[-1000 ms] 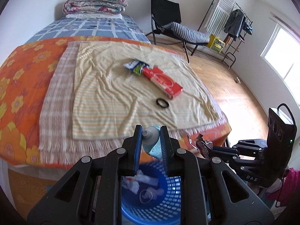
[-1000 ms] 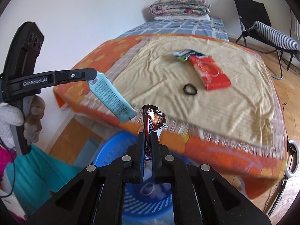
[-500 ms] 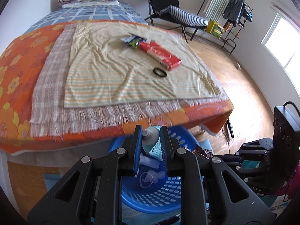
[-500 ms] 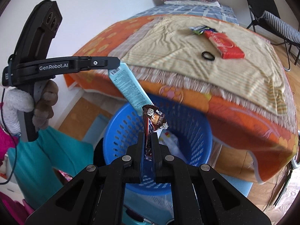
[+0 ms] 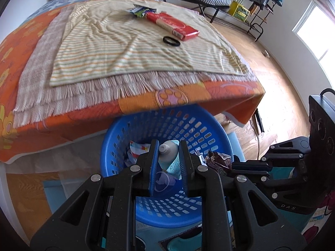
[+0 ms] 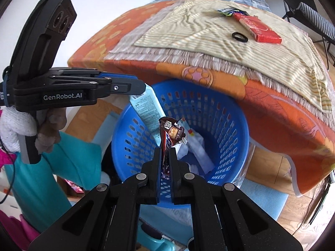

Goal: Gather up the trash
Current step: 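Open both tools over the basket, dropping the tube and wrapper, then move both tools back to the bed and close the left tool on the black rubber ring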

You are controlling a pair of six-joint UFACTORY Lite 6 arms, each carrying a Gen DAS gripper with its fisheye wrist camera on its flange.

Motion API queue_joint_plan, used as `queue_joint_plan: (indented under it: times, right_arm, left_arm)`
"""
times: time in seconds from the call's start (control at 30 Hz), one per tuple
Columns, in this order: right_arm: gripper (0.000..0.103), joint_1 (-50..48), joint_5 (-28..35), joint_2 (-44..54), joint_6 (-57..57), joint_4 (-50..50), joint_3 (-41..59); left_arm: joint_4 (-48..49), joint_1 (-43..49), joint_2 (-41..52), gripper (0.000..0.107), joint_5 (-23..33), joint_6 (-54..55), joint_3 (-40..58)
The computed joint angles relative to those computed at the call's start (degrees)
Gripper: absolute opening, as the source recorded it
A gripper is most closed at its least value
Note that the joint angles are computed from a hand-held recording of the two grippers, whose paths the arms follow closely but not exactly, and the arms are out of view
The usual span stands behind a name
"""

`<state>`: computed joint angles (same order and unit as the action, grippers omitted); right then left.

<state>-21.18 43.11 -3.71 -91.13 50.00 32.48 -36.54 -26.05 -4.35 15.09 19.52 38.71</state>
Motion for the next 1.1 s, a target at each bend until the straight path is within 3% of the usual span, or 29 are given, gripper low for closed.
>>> queue_joint_plan:
  times: [0.37, 0.47, 0.57, 0.63, 0.8, 0.93, 1.1]
  right_arm:
    - [0.005, 1.0, -2.5, 1.5, 0.6, -0.9, -0.9]
    - [0.010, 1.2, -3.3, 1.6, 0.7, -0.8, -1.1]
    - [0.024, 1.7, -4.1, 1.4, 1.2, -0.9, -1.4]
    - [0.036, 1.7, -4.3, 1.0, 1.1, -0.5, -1.8]
    - [0.037, 2.1, -5.4, 1.5, 2.0, -0.9, -1.6]
    - [0.047, 1.6, -4.5, 2.5, 2.6, -1.0, -0.7]
    - [0.048, 1.0, -3.9, 2.4, 3.0, -0.8, -0.1]
  left_arm:
    - [2.7, -1.8, 4.1, 0.018, 0.0, -3.4, 1.0]
    - [2.5, -1.7, 4.8, 0.020, 0.2, -3.5, 1.2]
    - [4.9, -1.9, 4.3, 0.046, -0.3, -6.4, 0.8]
    - [5.2, -1.9, 4.0, 0.046, -0.4, -6.8, 0.8]
    - [4.3, -1.1, 4.0, 0.047, 0.0, -6.3, 1.0]
    - [4.9, -1.1, 4.0, 0.047, 0.0, -6.9, 1.0]
    - [3.8, -0.9, 4.2, 0.047, 0.1, -5.9, 1.2]
